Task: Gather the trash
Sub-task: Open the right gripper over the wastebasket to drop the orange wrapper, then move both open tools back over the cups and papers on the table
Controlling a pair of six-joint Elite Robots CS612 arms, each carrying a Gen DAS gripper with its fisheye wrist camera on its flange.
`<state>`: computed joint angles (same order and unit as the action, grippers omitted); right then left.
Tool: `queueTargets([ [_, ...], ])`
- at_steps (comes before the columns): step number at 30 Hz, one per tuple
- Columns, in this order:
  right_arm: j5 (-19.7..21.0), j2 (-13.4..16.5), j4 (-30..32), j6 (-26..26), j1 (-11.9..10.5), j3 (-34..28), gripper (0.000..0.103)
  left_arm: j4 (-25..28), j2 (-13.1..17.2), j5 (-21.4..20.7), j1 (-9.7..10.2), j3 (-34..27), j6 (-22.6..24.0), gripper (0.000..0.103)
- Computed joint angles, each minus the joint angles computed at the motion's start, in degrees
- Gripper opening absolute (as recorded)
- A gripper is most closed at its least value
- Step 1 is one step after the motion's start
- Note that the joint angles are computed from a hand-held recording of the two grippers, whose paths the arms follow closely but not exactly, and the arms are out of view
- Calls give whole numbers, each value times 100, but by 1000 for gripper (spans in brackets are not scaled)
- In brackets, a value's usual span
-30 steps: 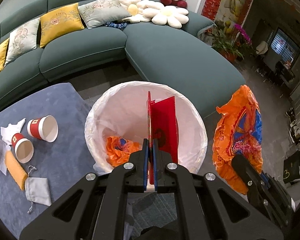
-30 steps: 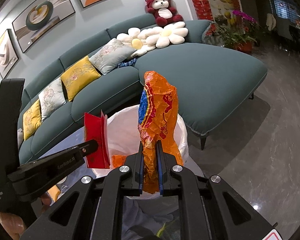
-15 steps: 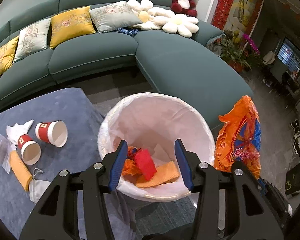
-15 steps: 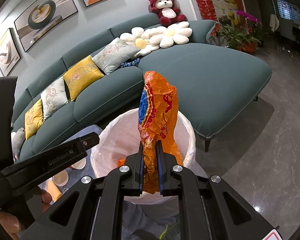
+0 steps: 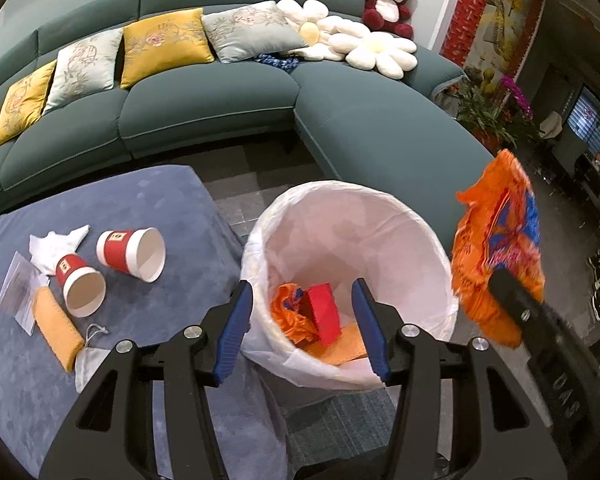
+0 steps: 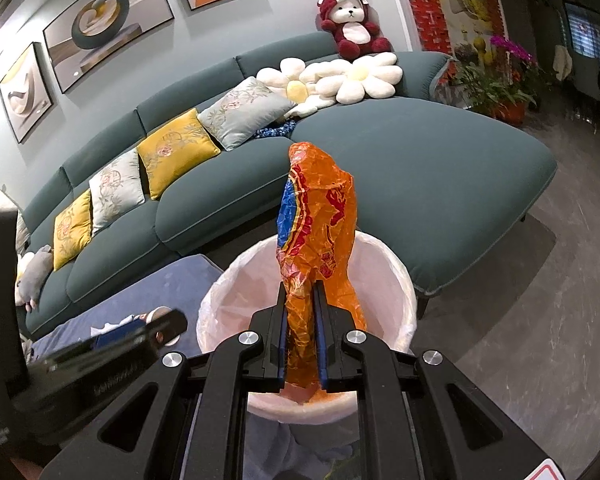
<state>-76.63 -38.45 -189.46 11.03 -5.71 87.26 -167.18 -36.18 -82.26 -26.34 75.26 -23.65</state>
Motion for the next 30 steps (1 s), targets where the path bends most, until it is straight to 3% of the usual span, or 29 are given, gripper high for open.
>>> queueTargets([
  [4,-9,24,-14,-88,38,-81,17,-11,-40,63,37,71,-104,55],
  [8,-96,41,-70,-89,95,-133,39,-98,-96,94,72,173,-159,58],
  [11,-104,39,-76,-83,124,-167,41,-162,-142,126,102,265,-230,63],
  [30,-123,-209,-145,-496,509,49,53,-645,-596,368,405,1180,-685,67],
])
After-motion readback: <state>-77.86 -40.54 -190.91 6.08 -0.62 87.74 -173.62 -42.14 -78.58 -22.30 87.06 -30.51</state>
